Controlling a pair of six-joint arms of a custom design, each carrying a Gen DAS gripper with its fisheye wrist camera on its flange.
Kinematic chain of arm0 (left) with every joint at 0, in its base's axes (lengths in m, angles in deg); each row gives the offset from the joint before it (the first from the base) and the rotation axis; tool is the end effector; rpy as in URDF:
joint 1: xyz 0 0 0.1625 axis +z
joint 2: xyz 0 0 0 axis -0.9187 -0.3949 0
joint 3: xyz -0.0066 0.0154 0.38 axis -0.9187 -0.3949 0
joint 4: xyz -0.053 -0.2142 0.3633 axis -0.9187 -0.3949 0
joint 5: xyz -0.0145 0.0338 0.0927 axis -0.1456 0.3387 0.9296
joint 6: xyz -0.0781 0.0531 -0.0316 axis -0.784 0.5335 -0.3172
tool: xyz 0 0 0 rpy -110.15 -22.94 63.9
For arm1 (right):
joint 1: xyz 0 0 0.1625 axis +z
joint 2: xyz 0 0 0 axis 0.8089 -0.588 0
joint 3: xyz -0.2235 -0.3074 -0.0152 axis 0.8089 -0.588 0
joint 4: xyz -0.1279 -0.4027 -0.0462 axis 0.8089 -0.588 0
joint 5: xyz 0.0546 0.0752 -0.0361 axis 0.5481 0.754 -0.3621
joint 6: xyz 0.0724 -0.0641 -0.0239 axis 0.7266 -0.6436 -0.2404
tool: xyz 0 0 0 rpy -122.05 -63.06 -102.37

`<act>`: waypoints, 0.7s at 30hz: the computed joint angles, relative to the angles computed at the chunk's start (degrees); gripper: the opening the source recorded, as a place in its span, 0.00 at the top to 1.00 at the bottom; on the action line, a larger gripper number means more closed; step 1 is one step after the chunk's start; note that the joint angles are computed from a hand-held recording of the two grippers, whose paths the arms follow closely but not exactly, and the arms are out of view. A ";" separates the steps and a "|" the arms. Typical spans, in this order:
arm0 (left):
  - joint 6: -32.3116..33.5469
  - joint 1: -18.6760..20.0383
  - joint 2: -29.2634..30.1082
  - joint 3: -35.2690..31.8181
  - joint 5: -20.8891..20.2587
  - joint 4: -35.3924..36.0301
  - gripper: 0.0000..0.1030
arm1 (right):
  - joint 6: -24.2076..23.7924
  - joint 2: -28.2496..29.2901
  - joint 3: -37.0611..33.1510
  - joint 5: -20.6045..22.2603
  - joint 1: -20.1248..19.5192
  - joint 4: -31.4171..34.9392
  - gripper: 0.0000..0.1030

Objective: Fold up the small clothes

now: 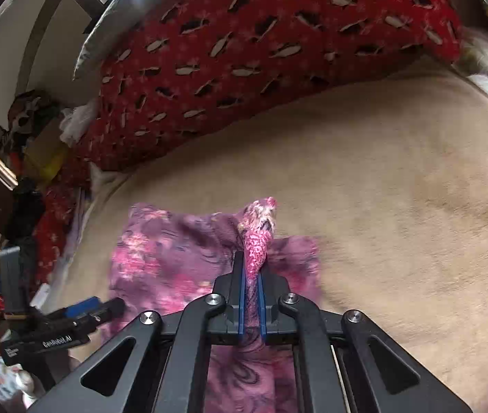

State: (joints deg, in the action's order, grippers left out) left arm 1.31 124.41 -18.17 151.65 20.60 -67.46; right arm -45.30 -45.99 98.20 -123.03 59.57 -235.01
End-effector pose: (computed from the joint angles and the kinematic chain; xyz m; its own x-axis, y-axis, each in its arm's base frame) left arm -0.0273 -0.4375 0.3482 -0.7525 -0.2227 -0.6198 0.1325 0.8706 -0.4737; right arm 0.3390 -0.5218 0.0343 -0.9213 -0.2654 0.2842 -0.3665 0.8368 -0.4067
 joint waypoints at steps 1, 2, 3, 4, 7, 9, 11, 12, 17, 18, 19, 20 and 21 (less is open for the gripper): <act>0.83 0.96 1.03 -0.43 -1.09 -0.89 0.00 | 0.63 1.09 -0.80 -2.55 -0.19 2.53 0.95; 0.45 1.01 0.96 -0.50 -1.31 -0.88 0.00 | 0.63 2.30 -1.91 -4.16 -0.66 5.99 0.94; -0.23 0.36 0.10 -0.59 -1.31 0.17 0.01 | -0.49 2.11 -1.90 -4.10 -0.64 7.06 0.95; -0.49 -0.40 -0.92 -0.45 -1.14 1.12 0.02 | -2.00 1.56 -1.60 -5.48 0.32 6.04 0.88; -1.64 -4.47 -7.60 2.05 -1.01 4.56 0.02 | -3.47 -1.73 1.04 -4.97 2.39 4.30 0.85; -3.66 -6.94 -11.78 4.59 -0.36 7.01 0.02 | -4.24 -4.69 4.20 0.33 2.15 2.81 0.78; -5.66 -6.79 -11.93 6.30 -0.30 8.94 0.02 | -4.68 -6.02 7.09 1.50 1.89 1.61 0.50; -6.31 -5.42 -9.80 5.96 -1.21 10.08 0.02 | -4.61 -5.82 7.40 -0.23 1.95 3.49 0.48; -12.40 -8.76 -15.42 7.44 -2.15 16.63 0.02 | -0.99 -4.65 7.35 -9.10 3.64 8.34 0.44; -15.78 -10.97 -17.38 7.57 -0.52 21.51 0.02 | -0.66 -5.06 7.15 -11.55 4.84 10.11 0.44; -17.96 -12.32 -18.68 7.68 0.15 24.70 0.02 | -0.89 -5.18 7.03 -14.47 6.30 11.08 0.44; -20.28 -13.66 -20.14 7.90 0.43 27.81 0.02 | -1.50 -5.31 7.06 -16.69 7.51 11.78 0.43; -22.94 -15.00 -21.69 8.05 0.44 31.02 0.02 | -2.59 -5.79 7.69 -19.31 9.09 11.84 0.42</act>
